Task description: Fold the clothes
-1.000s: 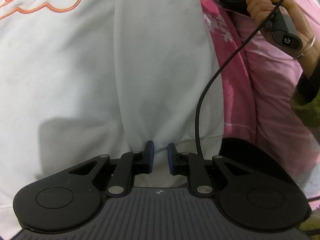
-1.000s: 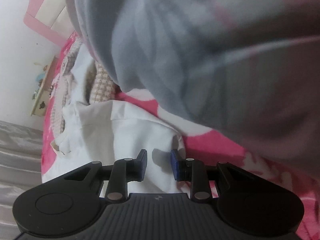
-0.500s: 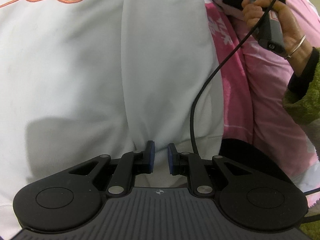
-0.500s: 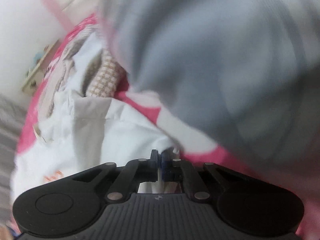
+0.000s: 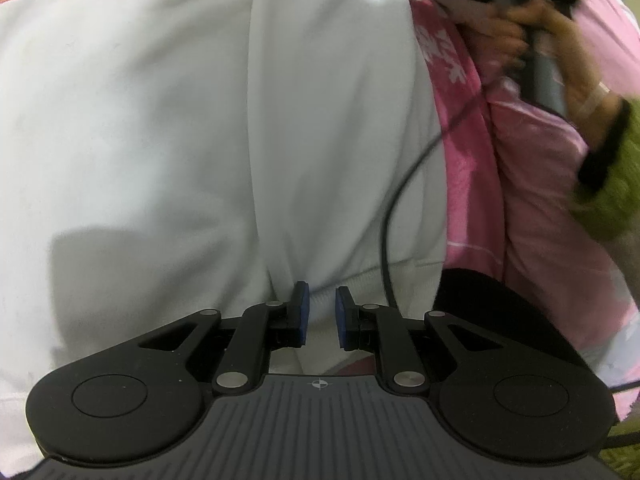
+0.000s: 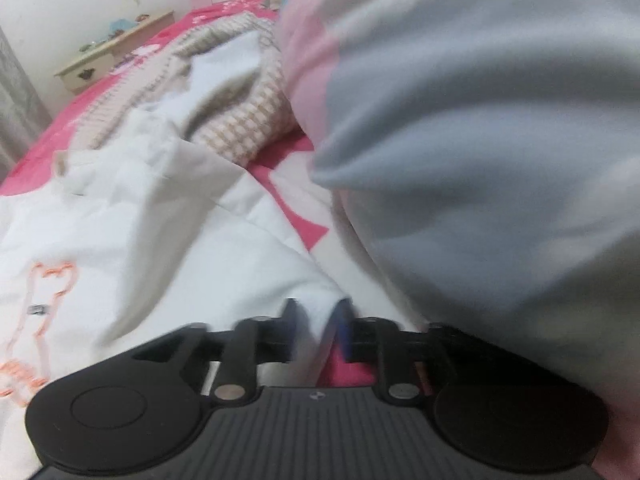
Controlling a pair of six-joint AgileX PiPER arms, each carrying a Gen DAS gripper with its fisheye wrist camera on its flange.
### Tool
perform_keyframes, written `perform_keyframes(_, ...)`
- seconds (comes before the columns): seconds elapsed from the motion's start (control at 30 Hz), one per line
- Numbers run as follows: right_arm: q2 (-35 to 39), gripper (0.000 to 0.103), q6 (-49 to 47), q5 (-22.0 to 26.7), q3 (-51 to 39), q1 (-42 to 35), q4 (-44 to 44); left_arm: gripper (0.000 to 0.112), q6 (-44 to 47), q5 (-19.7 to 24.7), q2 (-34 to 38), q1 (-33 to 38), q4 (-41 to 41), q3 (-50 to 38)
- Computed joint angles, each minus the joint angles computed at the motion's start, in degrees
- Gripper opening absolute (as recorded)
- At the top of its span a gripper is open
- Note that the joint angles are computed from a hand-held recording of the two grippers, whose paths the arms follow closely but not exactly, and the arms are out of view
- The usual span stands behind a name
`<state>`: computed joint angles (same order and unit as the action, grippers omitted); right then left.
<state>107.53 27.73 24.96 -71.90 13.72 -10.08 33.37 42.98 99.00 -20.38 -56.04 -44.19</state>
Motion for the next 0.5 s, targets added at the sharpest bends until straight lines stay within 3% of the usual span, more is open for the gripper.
perform_keyframes(0.07, -5.9, 0.031, -6.0, 1.6, 3.4, -0.7, 3.4, 0.015, -0.2, 0.0, -0.3, 0.2, -0.1, 0.2)
perform_keyframes(0.13, -7.8, 0.031, -17.5, 5.0, 2.5, -2.5, 14.3, 0.015, -0.4, -0.5, -1.2, -0.2, -0.2, 0.7)
perform_keyframes(0.23, -7.6, 0.031, -30.2, 19.1, -0.9, -5.7, 31.5, 0.015, -1.5, -1.6, -3.2, -1.2, 0.9, 1.3)
perform_keyframes(0.33, -6.8, 0.031, -37.7, 27.5, 2.0, -8.0, 42.0, 0.015, -4.6, -3.3, -5.3, -3.4, 3.5, 1.8)
perform_keyframes(0.5, -6.0, 0.033, -39.3, 29.1, 11.2, -8.0, 49.8, 0.016, -12.3, -6.4, -7.8, -7.6, 8.7, 3.0)
